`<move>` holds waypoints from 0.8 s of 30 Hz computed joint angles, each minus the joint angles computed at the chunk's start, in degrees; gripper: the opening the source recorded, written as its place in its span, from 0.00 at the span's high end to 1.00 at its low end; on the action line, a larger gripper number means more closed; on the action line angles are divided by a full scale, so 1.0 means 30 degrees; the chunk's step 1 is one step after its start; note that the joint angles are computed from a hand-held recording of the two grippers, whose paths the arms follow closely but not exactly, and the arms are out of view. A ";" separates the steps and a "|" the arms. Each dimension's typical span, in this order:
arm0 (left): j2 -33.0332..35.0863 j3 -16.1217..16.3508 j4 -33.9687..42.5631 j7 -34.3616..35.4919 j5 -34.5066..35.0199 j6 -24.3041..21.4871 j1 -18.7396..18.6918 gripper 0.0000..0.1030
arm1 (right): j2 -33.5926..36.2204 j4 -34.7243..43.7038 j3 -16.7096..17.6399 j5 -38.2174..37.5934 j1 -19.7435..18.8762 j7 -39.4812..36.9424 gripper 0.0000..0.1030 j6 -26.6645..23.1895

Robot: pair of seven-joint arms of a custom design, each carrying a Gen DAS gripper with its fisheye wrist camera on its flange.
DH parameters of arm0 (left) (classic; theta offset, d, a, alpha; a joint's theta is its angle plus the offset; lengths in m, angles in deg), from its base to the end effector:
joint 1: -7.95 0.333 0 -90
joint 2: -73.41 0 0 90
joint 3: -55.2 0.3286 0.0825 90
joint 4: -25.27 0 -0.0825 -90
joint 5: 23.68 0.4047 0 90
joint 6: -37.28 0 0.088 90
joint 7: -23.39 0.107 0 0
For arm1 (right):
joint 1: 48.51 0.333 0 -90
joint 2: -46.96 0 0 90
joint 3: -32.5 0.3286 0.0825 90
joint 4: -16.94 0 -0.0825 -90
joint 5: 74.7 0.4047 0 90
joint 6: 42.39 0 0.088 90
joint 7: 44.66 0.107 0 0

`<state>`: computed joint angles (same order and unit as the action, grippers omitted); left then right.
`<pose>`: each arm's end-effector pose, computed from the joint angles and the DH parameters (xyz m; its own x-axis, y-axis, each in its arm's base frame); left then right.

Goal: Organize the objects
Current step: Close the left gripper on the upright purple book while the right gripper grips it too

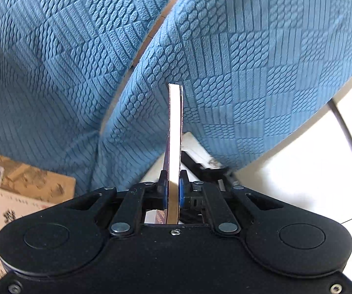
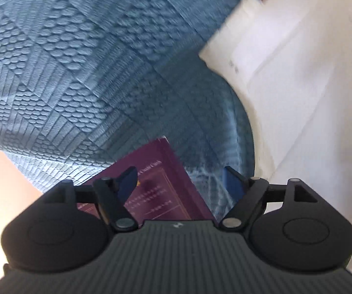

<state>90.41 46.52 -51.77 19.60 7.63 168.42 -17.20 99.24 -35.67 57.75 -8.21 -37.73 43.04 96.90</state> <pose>0.6136 -0.3746 0.6494 0.5154 -0.6527 0.5554 -0.4793 -0.7567 -0.4446 0.7762 0.3522 0.4438 -0.1001 -0.1643 -0.9813 -0.9502 0.3083 0.0453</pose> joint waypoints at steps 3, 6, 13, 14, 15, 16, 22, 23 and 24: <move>-0.0706 0.0025 -0.0905 -0.0945 0.0141 0.0948 0.0054 0.94 | -0.0299 -0.1206 0.1377 0.2348 -0.0821 -0.1878 0.23 0.0487; -0.1392 -0.0040 -0.1648 -0.1613 0.0511 0.1449 0.0200 0.94 | -0.0431 -0.2047 0.2411 0.5285 -0.1570 -0.4001 0.23 0.0152; -0.3658 -0.0487 -0.4589 -0.3756 0.1303 0.2543 0.0916 0.94 | -0.0436 -0.1892 0.1792 0.6318 -0.1562 -0.6209 0.25 -0.4440; -0.4153 -0.0610 -0.5263 -0.4240 0.1506 0.2821 0.1073 0.94 | -0.0614 -0.1988 0.1558 0.6228 -0.1472 -0.6418 0.30 -0.4709; -0.4914 -0.0772 -0.6173 -0.4813 0.1647 0.3065 0.1241 0.94 | -0.0807 -0.2026 0.1288 0.6048 -0.1332 -0.6527 0.34 -0.4829; -0.5340 -0.0945 -0.6769 -0.5366 0.1788 0.3333 0.1485 0.94 | -0.0667 -0.1405 0.0992 0.5620 -0.0839 -0.6216 0.40 -0.4663; -0.9048 -0.2034 -1.1559 -0.9074 0.2231 0.6003 0.3102 0.93 | -0.2336 -0.2965 0.0235 0.4750 -0.1020 -0.6950 0.58 -0.5820; -0.9516 -0.2187 -1.2155 -0.9424 0.2096 0.6474 0.3346 0.93 | -0.2667 -0.3228 0.0105 0.4611 -0.1047 -0.6940 0.59 -0.6023; -0.9794 -0.2275 -1.2552 -0.9624 0.1883 0.6976 0.3605 0.93 | -0.3031 -0.3497 -0.0042 0.4468 -0.1064 -0.6973 0.60 -0.6182</move>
<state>61.03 39.70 -89.43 -9.27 13.28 189.35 -6.39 90.15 -46.16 57.63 5.20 -40.92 22.12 78.35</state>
